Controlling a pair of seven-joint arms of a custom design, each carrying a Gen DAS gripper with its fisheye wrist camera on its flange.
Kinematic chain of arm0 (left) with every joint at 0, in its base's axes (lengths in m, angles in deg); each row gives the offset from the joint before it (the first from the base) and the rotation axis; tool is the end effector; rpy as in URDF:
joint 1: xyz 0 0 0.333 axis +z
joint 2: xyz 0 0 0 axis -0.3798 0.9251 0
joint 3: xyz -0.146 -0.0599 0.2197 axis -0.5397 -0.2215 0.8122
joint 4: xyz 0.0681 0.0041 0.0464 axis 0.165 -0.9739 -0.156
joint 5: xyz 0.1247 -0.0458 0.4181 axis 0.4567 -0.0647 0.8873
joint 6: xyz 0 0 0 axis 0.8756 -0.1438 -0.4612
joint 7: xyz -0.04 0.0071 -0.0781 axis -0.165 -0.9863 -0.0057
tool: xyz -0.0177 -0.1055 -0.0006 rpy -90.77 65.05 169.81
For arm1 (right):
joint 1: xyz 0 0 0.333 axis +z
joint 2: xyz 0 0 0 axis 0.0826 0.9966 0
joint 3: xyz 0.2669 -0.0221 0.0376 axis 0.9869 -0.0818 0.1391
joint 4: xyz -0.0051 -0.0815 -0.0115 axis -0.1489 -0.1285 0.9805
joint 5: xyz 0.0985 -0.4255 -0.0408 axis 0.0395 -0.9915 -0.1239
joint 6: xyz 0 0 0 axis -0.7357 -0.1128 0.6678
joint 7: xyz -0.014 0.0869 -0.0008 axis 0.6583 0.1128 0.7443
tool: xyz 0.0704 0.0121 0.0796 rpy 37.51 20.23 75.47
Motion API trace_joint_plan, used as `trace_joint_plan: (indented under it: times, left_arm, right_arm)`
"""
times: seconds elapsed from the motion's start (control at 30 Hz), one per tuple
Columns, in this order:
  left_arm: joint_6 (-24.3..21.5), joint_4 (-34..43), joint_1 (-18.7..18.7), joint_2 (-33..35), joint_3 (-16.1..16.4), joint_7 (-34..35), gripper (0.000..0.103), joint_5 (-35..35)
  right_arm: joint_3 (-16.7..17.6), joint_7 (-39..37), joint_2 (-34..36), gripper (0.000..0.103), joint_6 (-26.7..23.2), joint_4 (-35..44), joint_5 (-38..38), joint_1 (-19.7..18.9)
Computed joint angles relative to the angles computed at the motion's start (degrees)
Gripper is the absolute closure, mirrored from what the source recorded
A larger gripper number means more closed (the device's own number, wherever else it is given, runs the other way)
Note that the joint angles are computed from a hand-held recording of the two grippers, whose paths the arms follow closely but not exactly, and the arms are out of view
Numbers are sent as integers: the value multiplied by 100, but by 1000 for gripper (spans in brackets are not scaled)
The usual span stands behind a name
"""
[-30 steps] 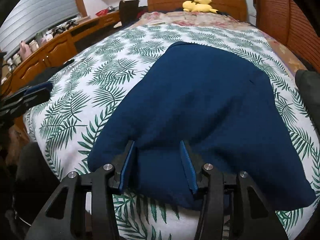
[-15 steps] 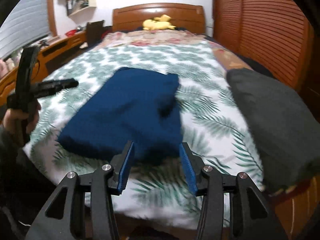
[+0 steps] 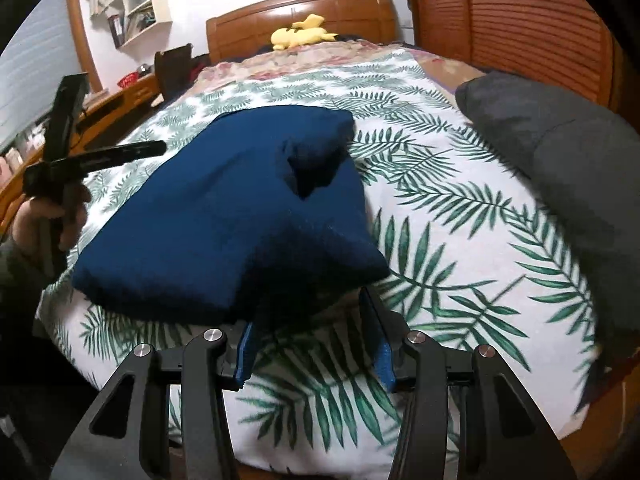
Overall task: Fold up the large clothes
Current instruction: 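Grasp the jacket bundle with both grippers and lift it off the bed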
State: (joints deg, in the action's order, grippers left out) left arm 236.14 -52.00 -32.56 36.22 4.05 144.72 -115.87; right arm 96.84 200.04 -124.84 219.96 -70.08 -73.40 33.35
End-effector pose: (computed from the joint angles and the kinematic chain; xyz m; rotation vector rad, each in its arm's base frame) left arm 0.6028 -0.2272 0.4637 -1.0054 2.5130 -1.1608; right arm 0.3250 0.2953 0.4472 -1.4918 1.9626 -0.6822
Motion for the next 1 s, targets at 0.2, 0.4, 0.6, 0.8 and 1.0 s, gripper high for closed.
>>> trace_joint_plan:
  times: [0.2,0.4,0.6,0.8,1.0]
  left_arm:
    - [-103,1115,-14,1023,-22,-896,66,911]
    - [-289,2165,-58,1959,-63,-1606,66,1665]
    - [-258,2846,-250,2589,50,-2327,43,2471]
    - [133,2736,-243,2622,-26,-2227,41,2655]
    - [157,2717,-288,2600,14,-2459,41,2788]
  right_arm:
    - [23,276,-43,56,348,-100,-58,-87]
    - [47,407,8,56,466,-51,-127,-120]
    - [-51,396,59,55,718,-113,-104,-170]
    - [43,543,33,55,751,-89,-135,-233]
    - [109,476,155,55,457,145,-159,-171]
